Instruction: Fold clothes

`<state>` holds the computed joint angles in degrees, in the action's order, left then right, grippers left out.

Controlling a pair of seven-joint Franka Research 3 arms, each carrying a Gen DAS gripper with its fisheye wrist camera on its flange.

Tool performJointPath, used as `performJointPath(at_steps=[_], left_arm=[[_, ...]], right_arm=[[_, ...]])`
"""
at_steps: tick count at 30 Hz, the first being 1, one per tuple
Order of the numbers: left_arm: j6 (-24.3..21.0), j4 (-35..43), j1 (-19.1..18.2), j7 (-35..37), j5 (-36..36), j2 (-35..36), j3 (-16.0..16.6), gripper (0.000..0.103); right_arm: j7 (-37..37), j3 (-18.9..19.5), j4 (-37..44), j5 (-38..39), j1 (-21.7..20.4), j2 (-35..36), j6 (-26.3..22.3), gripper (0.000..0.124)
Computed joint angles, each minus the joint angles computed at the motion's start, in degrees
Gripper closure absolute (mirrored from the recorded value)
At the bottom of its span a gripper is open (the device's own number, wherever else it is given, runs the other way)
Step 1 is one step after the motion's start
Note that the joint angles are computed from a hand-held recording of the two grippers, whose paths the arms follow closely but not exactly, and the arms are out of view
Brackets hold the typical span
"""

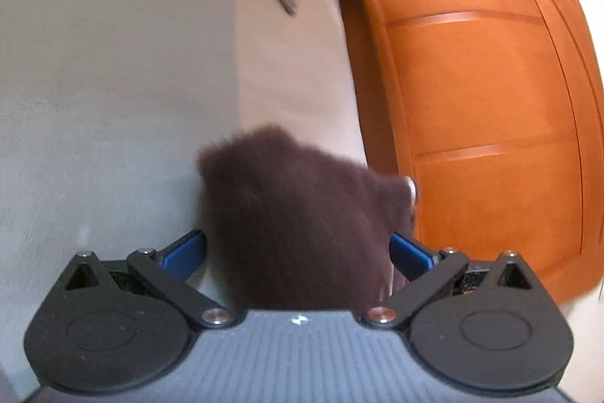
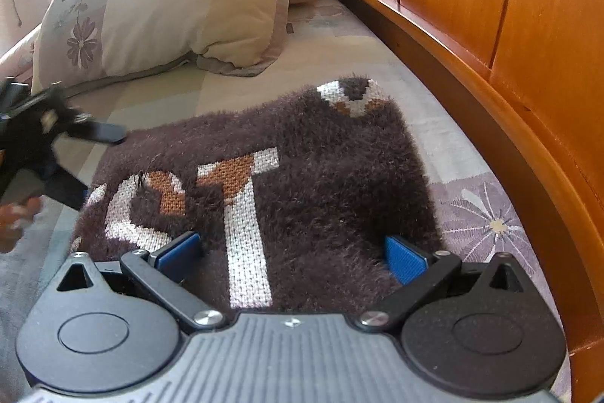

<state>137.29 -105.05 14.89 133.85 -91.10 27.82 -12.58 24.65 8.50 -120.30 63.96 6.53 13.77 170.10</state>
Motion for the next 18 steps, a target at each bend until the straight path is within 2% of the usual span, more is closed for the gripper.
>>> performJointPath(at_steps=[4,7,10,12,15,16,18], left_arm=[[-2.1,0.3,1.5,4.5,-4.5,-2.0,0.1,0.002],[1.7,-0.6,-0.2,6.3,-2.0,-5.5,1.6,0.002],[4.9,-2.6,-1.5,11.7,-2.7,-9.2,2.2,0.001],[2.3,-3.5,-1.7,12.4,-2.9,-10.3,2.5,0.001],[-4.8,-3.4,-2.7,8.9,2.5,-9.7,2.5,0.001],[-5.7,-3.1,-3.4,7.4,5.2,-9.1,2.4,0.001],[-4.4,-3.1,-4.7,7.4,7.5,-8.3,1.8,0.001]], right_arm=[[-4.2,0.7,0.1,3.8,-0.8,-0.1,0.1,0.021],[-7.6,1.0,0.1,7.5,-0.9,0.0,0.5,0.021],[-9.8,1.0,0.1,10.0,-0.2,0.1,1.9,0.021],[-10.8,0.8,0.2,11.0,0.2,0.1,2.4,0.021],[-12.3,0.5,0.4,12.3,0.2,0.1,1.8,0.021],[-12.8,0.3,0.5,12.7,0.2,0.1,1.3,0.021],[-12.9,-0.2,0.4,12.8,0.4,-0.1,0.8,0.021]])
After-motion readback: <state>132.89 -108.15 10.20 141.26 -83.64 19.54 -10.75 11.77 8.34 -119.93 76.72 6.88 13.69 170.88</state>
